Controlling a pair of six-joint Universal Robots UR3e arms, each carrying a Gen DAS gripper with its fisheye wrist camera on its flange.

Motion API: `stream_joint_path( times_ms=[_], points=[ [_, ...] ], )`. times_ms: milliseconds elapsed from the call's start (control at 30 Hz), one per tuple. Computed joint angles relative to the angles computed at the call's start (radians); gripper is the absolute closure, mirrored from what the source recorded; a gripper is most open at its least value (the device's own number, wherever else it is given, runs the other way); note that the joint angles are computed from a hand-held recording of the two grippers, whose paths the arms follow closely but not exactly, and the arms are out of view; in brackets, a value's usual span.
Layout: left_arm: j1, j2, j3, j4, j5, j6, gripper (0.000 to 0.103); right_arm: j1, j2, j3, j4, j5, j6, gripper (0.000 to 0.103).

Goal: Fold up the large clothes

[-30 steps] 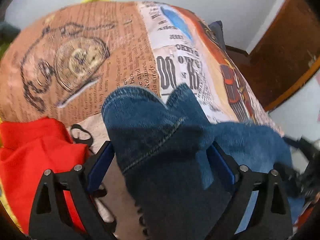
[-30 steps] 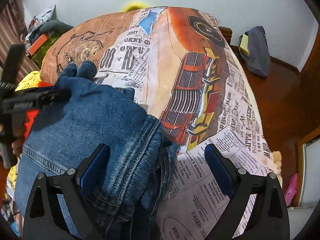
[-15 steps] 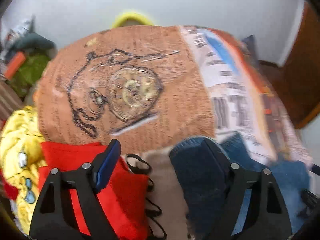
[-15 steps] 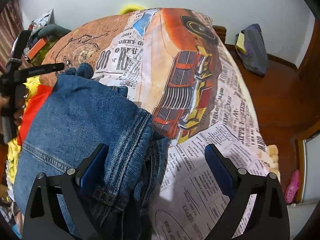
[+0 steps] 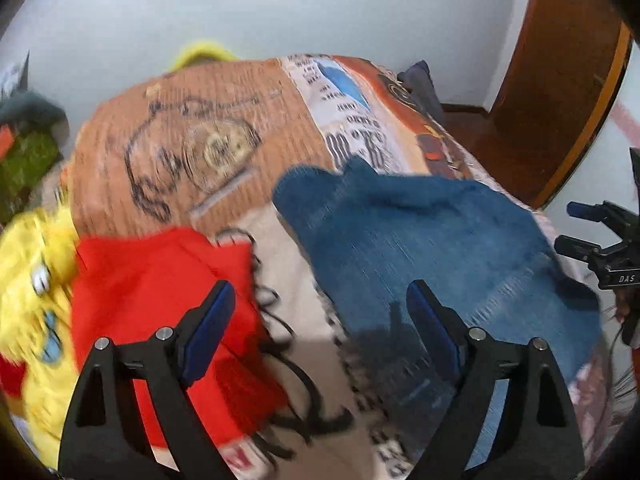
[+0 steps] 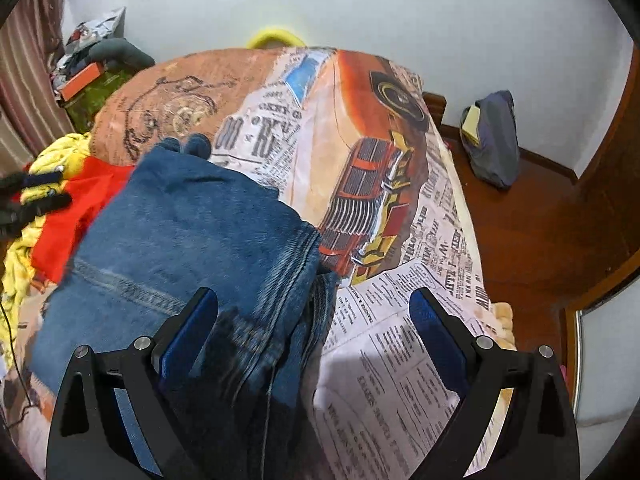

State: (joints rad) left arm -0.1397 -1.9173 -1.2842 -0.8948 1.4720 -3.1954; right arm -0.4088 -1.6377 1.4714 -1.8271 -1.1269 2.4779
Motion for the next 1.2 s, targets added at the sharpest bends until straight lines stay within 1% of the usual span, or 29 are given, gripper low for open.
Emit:
stream_joint_path(
  times_ms=[100,133,167,267,333,433,467,500,533,600,667,767,900,1000,1067,1133,1167,1200],
  points=[
    [0.024,0.055,-0.099,0.012,-0.098,-0.049,0.014,-0.05,-0.022,-0.009,0.097,0.081,-0.036,0.006],
    [0.025,0.065,-0.129,0.02,-0.118,-0.063,0.014,-0.07,-0.01,-0.029,0.169,0.113,-0.061,0.006],
    [0.016,0.066,-0.142,0.021,-0.122,-0.065,0.014,-0.077,-0.002,-0.031,0.198,0.123,-0.064,0.006],
    [-0.039,0.035,-0.138,0.015,-0.079,-0.054,0.014,-0.079,0.049,-0.044,0.268,0.12,-0.058,0.006],
    [-0.053,0.031,-0.169,0.062,-0.081,-0.082,0.013,-0.078,0.087,-0.037,0.282,0.118,-0.042,0.006],
    [-0.024,0.0,-0.16,0.059,-0.175,-0.1,0.012,-0.084,0.143,-0.031,0.296,0.132,-0.014,0.006],
    [-0.014,-0.023,-0.143,0.049,-0.198,-0.111,0.01,-0.083,0.173,-0.043,0.312,0.145,-0.006,0.006],
    [-0.002,-0.046,-0.13,0.043,-0.219,-0.127,0.004,-0.08,0.203,-0.065,0.335,0.161,0.001,0.006],
    [0.008,-0.061,-0.122,0.038,-0.239,-0.141,0.003,-0.08,0.225,-0.082,0.358,0.18,0.003,0.006],
    [0.055,-0.097,-0.121,0.024,-0.355,-0.174,0.002,-0.068,0.258,-0.11,0.369,0.195,0.013,0.006],
    [0.075,-0.107,-0.134,0.033,-0.407,-0.196,0.001,-0.046,0.278,-0.125,0.364,0.197,0.013,0.006],
    [0.065,-0.119,-0.109,0.021,-0.398,-0.176,0.0,-0.03,0.291,-0.144,0.387,0.199,-0.008,0.005],
    [0.055,-0.147,-0.06,-0.009,-0.409,-0.193,0.0,-0.016,0.305,-0.169,0.423,0.21,-0.02,0.005],
    [0.04,-0.18,-0.013,-0.027,-0.436,-0.193,0.0,0.004,0.317,-0.187,0.443,0.215,-0.019,0.005],
    [0.034,-0.205,0.022,-0.047,-0.466,-0.186,0.0,0.02,0.332,-0.202,0.432,0.203,-0.006,0.005],
    [0.024,-0.22,0.052,-0.067,-0.468,-0.182,0.0,0.04,0.34,-0.215,0.424,0.192,0.001,0.005],
    [0.026,-0.223,0.054,-0.068,-0.478,-0.179,0.001,0.037,0.345,-0.226,0.437,0.191,-0.006,0.006],
    [0.03,-0.224,0.051,-0.065,-0.486,-0.181,0.003,0.04,0.345,-0.228,0.441,0.192,-0.01,0.006]
  ],
)
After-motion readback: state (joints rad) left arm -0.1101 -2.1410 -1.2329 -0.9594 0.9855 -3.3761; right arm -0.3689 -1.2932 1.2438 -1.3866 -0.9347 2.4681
